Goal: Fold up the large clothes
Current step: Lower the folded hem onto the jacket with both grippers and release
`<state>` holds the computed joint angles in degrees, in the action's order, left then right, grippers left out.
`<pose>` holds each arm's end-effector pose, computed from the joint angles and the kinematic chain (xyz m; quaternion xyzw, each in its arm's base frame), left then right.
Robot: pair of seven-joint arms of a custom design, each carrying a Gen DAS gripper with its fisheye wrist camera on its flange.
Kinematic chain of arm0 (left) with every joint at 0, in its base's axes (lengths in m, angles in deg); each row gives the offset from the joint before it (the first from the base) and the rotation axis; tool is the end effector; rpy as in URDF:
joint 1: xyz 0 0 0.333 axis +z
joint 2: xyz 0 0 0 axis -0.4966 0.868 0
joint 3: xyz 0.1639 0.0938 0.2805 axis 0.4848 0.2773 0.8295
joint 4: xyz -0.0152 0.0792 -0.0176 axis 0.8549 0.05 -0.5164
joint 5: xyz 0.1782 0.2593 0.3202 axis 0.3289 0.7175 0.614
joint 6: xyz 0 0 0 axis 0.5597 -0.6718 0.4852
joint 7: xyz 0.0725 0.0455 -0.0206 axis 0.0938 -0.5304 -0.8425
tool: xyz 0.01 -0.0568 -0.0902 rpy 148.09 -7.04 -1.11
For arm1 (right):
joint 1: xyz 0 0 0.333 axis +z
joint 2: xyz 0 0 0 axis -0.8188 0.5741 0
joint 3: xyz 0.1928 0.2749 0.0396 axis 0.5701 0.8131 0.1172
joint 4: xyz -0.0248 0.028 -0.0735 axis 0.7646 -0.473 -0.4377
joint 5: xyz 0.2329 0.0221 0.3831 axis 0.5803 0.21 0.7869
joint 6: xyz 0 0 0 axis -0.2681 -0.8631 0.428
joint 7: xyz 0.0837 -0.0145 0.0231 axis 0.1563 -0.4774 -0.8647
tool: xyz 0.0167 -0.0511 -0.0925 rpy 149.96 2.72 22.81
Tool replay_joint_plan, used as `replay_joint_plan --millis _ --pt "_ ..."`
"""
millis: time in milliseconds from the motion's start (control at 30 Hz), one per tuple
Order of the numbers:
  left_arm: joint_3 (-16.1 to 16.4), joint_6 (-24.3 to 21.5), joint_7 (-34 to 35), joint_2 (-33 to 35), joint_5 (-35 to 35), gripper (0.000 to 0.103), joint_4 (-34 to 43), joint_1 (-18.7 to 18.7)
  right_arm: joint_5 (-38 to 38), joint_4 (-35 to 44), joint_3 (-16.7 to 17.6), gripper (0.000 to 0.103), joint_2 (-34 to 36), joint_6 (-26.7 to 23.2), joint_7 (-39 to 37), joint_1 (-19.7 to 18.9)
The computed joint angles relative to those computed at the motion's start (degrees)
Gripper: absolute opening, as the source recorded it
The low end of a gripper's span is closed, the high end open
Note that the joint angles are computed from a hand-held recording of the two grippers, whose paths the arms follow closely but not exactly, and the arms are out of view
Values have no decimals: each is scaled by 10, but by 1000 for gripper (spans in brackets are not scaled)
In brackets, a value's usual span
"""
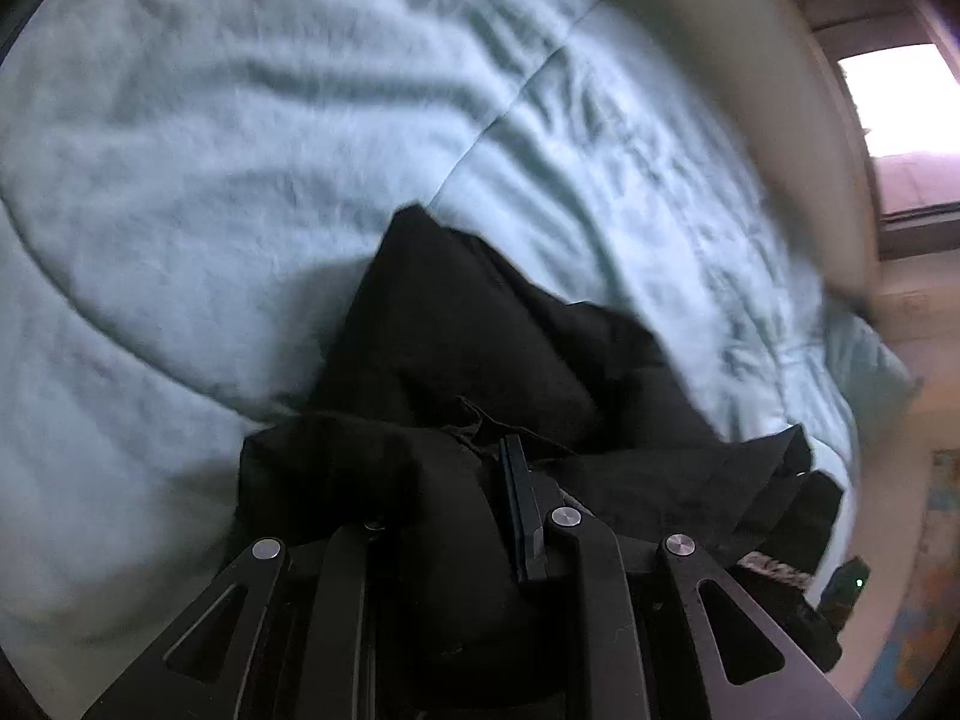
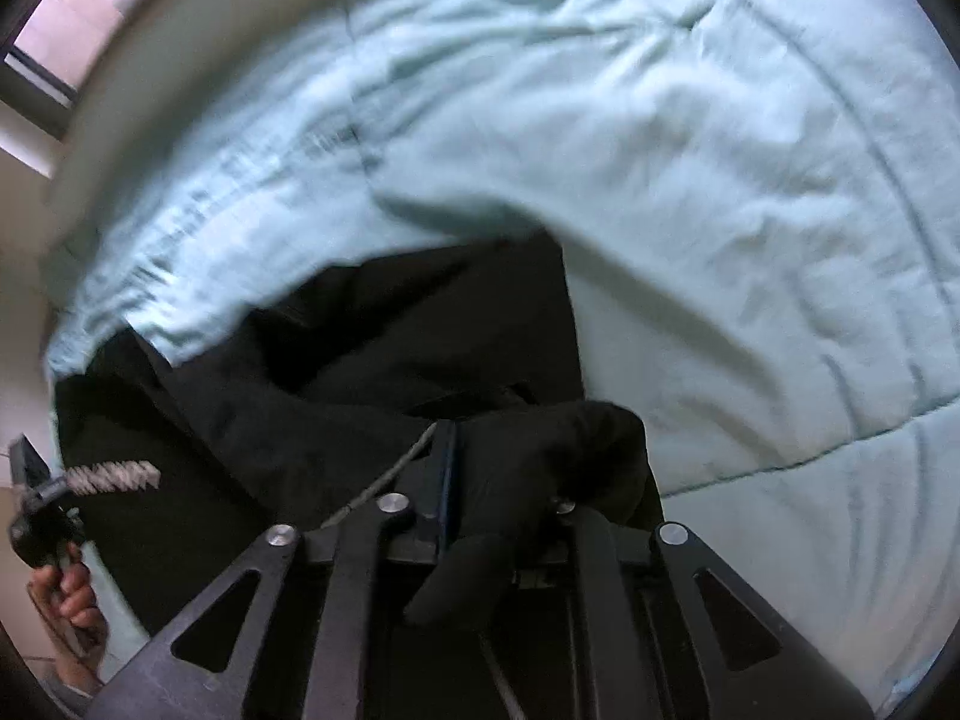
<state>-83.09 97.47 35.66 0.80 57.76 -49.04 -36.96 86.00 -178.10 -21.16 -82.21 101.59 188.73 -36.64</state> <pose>0.7593 -0.2785 0.3965 0.7252 -0.6372 0.2119 0.1519 0.5669 0.2453 0.4144 -0.4440 0.8746 -0.0260 0.1931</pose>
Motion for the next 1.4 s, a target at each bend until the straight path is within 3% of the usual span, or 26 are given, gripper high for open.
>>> replay_joint_plan --millis 200,400,533,633,667,900,967,1067,1267,1400 --pt "10 -26 -12 11 41 20 24 -18 8 -3 -2 18 11 2 -9 0" --pt "1 -51 25 -45 23 24 -6 4 24 -44 4 29 -62 4 -16 -2" --pt "-8 -49 93 -128 -38 28 -78 35 20 -94 21 54 -138 30 11 -1" --pt "-7 -45 157 -184 -119 30 -129 59 -27 -117 51 74 -189 13 63 -14" --pt "-4 -45 178 -202 -147 31 -144 64 -39 -124 59 76 -206 6 79 -17" --pt "24 -76 253 -241 -267 34 -175 68 -60 -118 68 76 -217 -29 91 -10" --pt "29 -90 264 -241 -334 35 -183 79 -56 -117 66 76 -215 -42 83 -3" --pt "34 -107 296 -244 -410 50 -190 90 -53 -111 62 76 -206 -49 74 2" --pt "47 -96 283 -252 -281 55 -179 67 -59 -98 54 76 -183 -46 50 2" --pt "55 -89 282 -247 -323 55 -177 85 -64 -80 49 76 -163 -50 35 1"
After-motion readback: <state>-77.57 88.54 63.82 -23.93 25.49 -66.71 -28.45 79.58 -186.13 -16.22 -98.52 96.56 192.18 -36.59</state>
